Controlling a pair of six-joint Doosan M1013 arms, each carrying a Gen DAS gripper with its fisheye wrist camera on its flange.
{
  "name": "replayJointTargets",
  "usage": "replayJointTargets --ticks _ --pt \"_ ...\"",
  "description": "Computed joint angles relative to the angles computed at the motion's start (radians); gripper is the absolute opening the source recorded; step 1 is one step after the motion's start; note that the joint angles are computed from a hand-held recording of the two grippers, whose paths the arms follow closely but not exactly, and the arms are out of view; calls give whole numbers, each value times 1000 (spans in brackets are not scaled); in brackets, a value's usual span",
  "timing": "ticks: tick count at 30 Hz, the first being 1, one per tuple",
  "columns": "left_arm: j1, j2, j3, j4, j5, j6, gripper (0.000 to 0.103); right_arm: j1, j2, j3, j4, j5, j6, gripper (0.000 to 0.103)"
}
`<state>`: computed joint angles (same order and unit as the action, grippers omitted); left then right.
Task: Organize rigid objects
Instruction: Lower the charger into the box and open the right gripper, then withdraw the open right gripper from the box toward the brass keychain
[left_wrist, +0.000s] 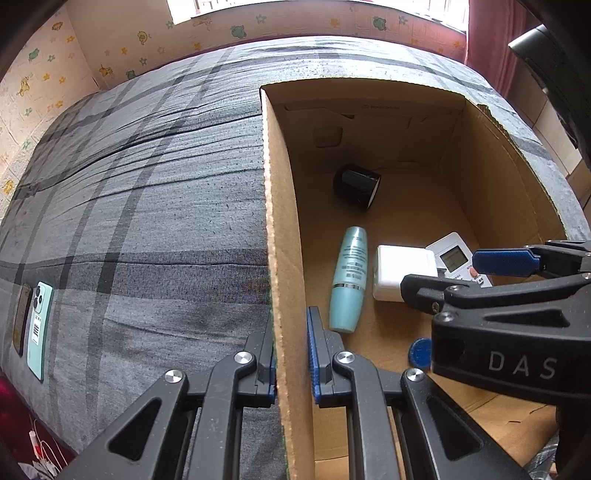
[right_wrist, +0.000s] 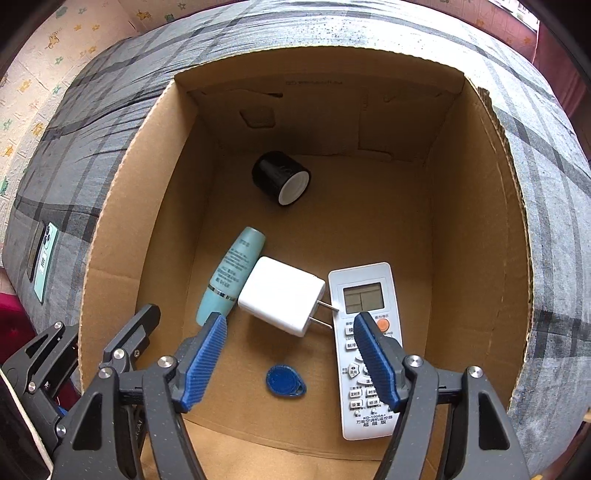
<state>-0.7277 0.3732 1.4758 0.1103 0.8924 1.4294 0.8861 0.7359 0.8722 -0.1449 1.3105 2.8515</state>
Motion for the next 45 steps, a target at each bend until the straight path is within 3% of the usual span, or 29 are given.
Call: replayJointTargets --ticks 11,21,33,45 --pt "0 0 2 4 -2 -5 14 17 -2 -41 -77 26 0 99" --pt "1 0 0 -2 1 -5 14 33 -15 -55 -159 103 5 102" --pt "3 0 -1 -6 2 -5 14 46 -105 42 -244 115 93 102" --pt "2 0 0 -6 2 -5 14 55 -219 217 -273 116 235 102"
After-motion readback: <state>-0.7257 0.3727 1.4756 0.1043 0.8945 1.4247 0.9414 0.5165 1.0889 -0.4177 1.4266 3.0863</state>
